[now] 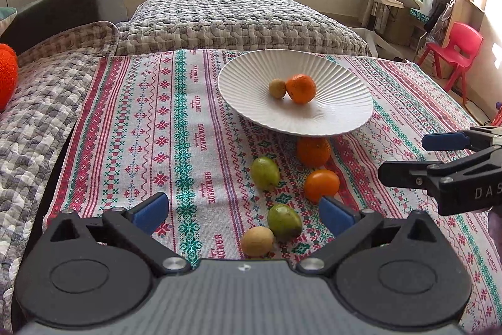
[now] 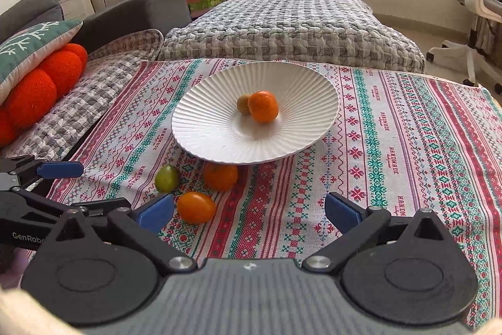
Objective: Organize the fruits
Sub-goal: 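Lift both open tools away from the plate, then grasp the red tomato with the right tool while the left tool grasps the second kiwi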
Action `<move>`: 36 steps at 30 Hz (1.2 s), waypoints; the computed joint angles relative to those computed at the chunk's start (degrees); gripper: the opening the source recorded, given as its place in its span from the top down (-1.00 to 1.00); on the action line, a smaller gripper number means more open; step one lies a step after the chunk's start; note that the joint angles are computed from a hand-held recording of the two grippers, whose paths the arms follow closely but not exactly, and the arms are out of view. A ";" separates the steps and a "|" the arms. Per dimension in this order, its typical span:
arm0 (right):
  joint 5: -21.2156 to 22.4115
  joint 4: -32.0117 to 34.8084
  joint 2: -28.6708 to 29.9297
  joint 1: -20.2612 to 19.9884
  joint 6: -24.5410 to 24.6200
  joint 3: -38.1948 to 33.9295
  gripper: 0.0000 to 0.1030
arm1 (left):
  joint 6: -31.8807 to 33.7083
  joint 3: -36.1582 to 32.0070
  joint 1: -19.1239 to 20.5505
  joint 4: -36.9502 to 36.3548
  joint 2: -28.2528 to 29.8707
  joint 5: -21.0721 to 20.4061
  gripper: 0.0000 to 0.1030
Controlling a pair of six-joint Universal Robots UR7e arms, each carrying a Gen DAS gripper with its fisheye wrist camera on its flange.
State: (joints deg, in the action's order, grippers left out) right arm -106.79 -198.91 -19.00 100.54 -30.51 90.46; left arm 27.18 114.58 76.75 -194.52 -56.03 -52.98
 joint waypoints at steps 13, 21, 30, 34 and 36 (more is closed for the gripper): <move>1.54 -5.06 0.73 -0.58 -3.74 3.90 -0.99 | -0.55 3.50 1.85 -2.16 -1.44 0.64 -0.84; 4.12 -6.98 1.22 -0.86 -6.54 7.04 -0.99 | 1.20 6.32 2.94 -3.53 -1.75 -1.28 -0.84; 5.59 -6.65 2.56 -0.97 -8.15 6.94 -0.88 | 4.23 6.23 3.47 -4.26 -0.94 -1.61 -0.83; 5.57 -4.94 2.83 -0.98 -7.96 6.21 -0.60 | 3.54 5.70 3.76 -3.32 -0.98 -1.81 -0.81; 5.40 -4.15 2.96 -0.91 -8.12 5.96 -0.38 | 3.38 5.51 3.80 -3.11 -1.02 -1.92 -0.80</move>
State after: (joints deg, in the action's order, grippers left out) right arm -101.40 -203.05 -16.05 99.62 -38.63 96.42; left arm 30.56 120.09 80.54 -197.64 -57.05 -54.90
